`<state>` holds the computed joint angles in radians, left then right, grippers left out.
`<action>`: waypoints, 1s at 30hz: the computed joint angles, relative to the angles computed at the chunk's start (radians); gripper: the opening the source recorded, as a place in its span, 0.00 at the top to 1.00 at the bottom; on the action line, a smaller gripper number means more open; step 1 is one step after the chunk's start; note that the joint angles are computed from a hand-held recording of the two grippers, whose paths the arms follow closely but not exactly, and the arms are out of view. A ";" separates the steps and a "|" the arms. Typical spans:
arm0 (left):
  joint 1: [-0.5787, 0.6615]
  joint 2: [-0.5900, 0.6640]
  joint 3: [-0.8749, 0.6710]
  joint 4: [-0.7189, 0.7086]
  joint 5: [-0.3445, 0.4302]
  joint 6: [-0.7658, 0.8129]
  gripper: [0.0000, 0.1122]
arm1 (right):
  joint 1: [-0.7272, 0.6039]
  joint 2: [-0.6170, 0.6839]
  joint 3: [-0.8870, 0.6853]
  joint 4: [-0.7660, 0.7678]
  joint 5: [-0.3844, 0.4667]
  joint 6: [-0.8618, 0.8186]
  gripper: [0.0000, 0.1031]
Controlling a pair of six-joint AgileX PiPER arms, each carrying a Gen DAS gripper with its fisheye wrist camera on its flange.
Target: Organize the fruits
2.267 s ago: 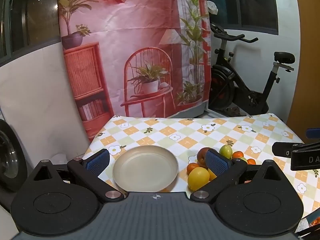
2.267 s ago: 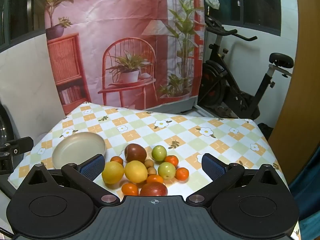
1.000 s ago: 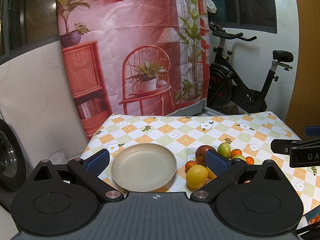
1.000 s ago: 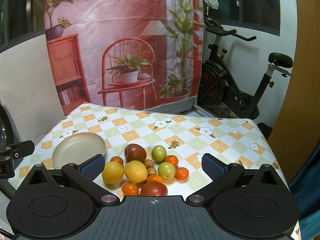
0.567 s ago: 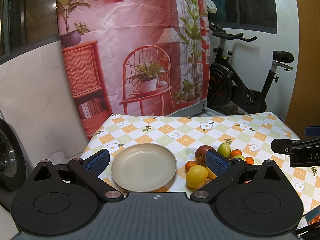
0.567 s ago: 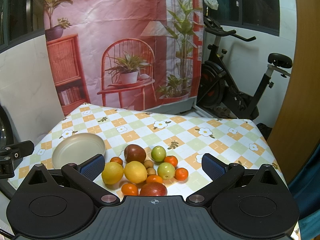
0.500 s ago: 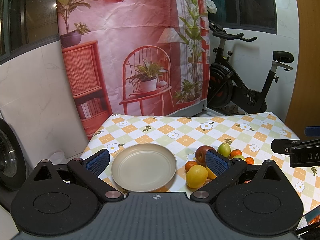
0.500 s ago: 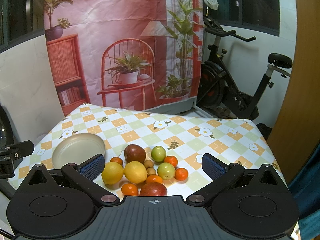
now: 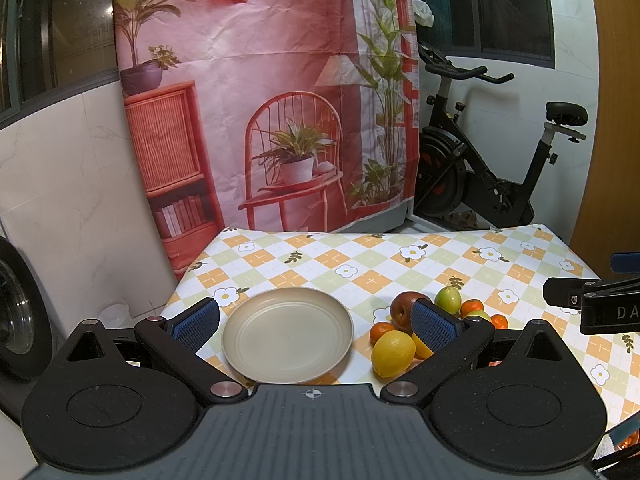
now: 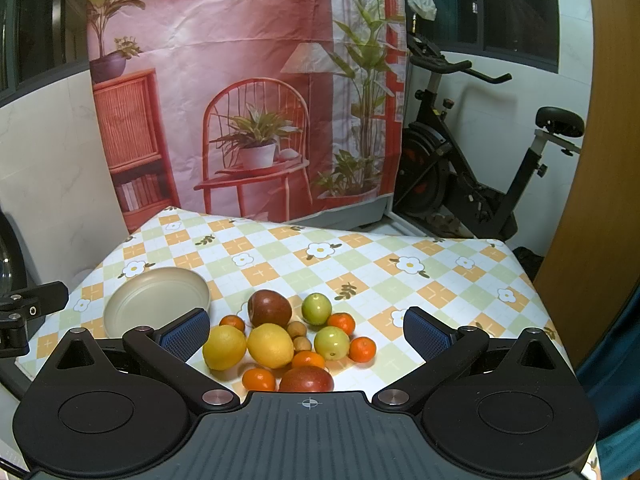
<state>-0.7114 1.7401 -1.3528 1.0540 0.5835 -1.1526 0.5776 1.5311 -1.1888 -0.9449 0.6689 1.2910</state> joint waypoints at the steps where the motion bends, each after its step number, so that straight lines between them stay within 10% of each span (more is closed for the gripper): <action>1: 0.000 0.002 -0.004 -0.009 0.001 0.008 0.08 | 0.000 0.000 0.000 0.000 0.000 0.000 0.00; 19: 0.026 0.096 -0.142 -0.134 0.064 0.107 0.08 | -0.125 -0.005 0.035 0.052 -0.154 -0.017 0.00; 30: 0.051 0.185 -0.247 -0.179 0.072 0.155 0.08 | -0.250 0.041 0.101 -0.165 -0.351 0.168 0.00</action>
